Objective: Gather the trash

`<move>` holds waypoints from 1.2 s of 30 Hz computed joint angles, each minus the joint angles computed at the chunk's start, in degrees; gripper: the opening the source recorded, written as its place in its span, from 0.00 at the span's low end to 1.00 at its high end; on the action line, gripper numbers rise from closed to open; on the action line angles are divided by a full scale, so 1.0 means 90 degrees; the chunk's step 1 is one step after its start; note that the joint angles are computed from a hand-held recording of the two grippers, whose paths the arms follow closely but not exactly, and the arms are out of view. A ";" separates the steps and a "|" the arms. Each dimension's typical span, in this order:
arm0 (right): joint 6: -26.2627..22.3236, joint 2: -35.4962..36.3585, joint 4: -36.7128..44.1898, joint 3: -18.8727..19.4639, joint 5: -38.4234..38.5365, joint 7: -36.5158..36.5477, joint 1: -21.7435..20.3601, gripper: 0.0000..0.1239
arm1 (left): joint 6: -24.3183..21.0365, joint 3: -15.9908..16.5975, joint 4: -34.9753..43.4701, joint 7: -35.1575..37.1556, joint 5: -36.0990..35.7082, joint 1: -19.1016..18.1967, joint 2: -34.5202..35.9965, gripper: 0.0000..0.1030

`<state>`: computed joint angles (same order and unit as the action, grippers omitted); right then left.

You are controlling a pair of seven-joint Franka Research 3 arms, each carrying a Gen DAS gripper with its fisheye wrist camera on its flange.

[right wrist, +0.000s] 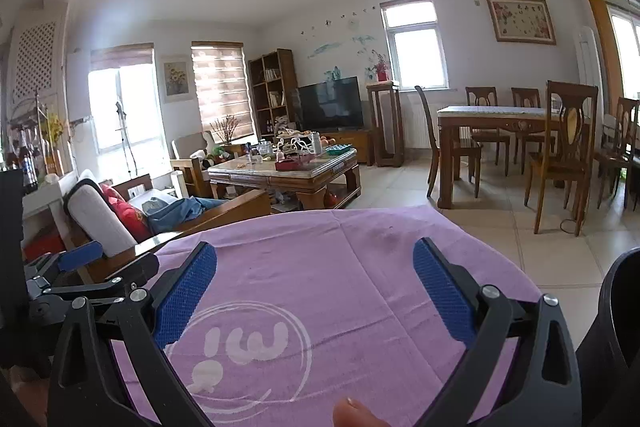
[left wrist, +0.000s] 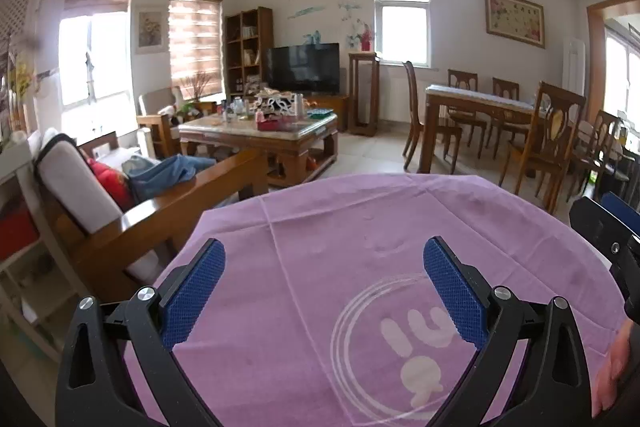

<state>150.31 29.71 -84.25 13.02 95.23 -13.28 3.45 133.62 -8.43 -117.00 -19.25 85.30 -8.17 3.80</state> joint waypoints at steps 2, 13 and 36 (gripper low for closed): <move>-0.0010 0.0010 0.0022 0.0000 -0.0015 0.0058 -0.0001 0.79 | 0.0040 0.0011 -0.0033 -0.0070 0.0021 0.0013 -0.0023 0.95; 0.0062 0.0057 0.0054 0.0030 0.0048 0.0064 0.0016 0.79 | 0.0128 0.0011 -0.0138 -0.0355 0.0144 0.0070 -0.0075 0.95; 0.0026 0.0082 0.0028 -0.0003 0.0143 -0.0007 -0.0015 0.79 | 0.0105 -0.0023 -0.0175 -0.0436 0.0194 0.0079 -0.0157 0.95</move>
